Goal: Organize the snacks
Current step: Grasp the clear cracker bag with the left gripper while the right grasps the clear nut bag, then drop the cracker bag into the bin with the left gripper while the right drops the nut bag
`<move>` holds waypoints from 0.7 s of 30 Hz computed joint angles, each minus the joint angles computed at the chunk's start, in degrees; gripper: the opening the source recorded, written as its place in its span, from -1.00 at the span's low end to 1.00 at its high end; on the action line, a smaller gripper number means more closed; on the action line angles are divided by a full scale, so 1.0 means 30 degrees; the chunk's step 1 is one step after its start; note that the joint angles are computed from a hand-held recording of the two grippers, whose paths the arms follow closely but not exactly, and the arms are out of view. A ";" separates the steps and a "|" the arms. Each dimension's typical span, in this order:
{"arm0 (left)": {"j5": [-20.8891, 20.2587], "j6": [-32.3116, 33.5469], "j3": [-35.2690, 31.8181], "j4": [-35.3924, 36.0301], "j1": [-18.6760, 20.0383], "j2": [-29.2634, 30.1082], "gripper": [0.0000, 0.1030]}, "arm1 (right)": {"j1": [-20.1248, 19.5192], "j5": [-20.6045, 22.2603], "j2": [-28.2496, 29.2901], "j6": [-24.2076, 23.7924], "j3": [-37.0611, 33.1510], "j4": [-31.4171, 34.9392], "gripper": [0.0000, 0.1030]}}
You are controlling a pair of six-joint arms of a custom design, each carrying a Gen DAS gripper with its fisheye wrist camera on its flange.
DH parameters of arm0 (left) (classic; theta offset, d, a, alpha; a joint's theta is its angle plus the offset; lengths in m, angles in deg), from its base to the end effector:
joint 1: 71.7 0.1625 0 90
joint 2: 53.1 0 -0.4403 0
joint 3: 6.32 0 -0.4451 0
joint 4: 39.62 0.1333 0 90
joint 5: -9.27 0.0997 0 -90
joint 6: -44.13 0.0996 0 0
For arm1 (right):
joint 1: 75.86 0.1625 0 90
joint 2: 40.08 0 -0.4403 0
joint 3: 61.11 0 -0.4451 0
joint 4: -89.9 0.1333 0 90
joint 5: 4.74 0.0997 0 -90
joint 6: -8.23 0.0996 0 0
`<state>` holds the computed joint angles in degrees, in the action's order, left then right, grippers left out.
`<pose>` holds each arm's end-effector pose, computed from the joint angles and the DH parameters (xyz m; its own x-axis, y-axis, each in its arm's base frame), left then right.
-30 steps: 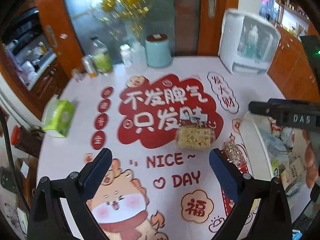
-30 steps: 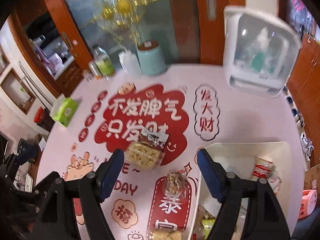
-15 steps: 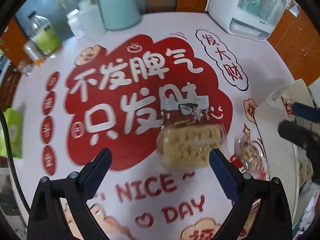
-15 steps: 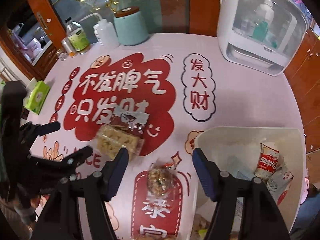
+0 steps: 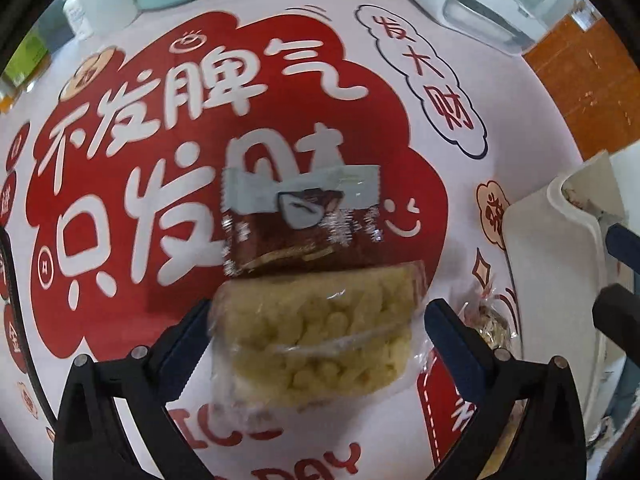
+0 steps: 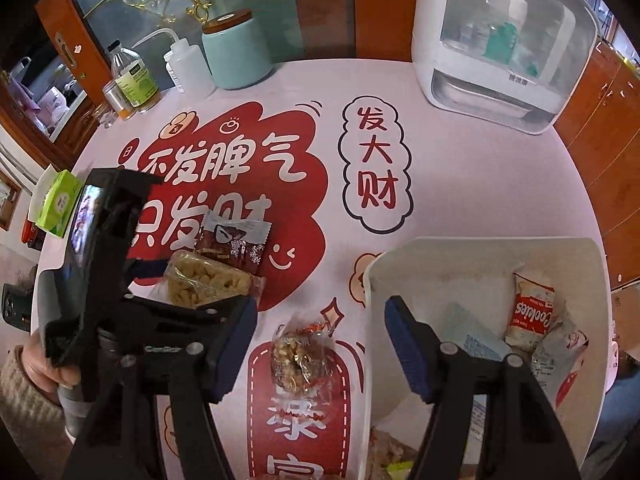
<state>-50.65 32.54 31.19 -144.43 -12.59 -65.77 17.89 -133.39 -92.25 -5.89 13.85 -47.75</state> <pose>-0.3134 -0.8807 -0.0301 -0.7851 0.3388 -0.5185 0.3551 0.9321 0.0715 0.1235 -0.7972 0.3092 -0.7579 -0.0163 0.6521 -0.2519 0.9295 -0.2695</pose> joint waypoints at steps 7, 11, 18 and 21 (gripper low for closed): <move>0.2631 0.0822 0.2229 -0.1656 -0.0752 -0.0497 0.68 | 0.0094 -0.0349 -0.0152 -0.0357 0.0425 -0.0090 0.29; 0.2819 -0.0862 0.4261 -0.1927 -0.0702 -0.1884 0.64 | 0.0228 -0.0437 -0.0265 -0.0781 0.0747 -0.0220 0.20; 0.4239 -0.2734 0.9354 -0.3134 -0.0929 -0.5332 0.63 | 0.0439 -0.0243 -0.0334 -0.1311 0.1541 -0.0641 0.07; 0.4224 -0.3424 1.1357 -0.3820 -0.1067 -0.6925 0.63 | 0.0505 -0.0189 -0.0278 -0.1557 0.1979 -0.0606 0.07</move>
<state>-37.98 22.27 65.26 -155.89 -15.79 -86.55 19.40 -133.96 -93.08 -10.56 19.78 -49.57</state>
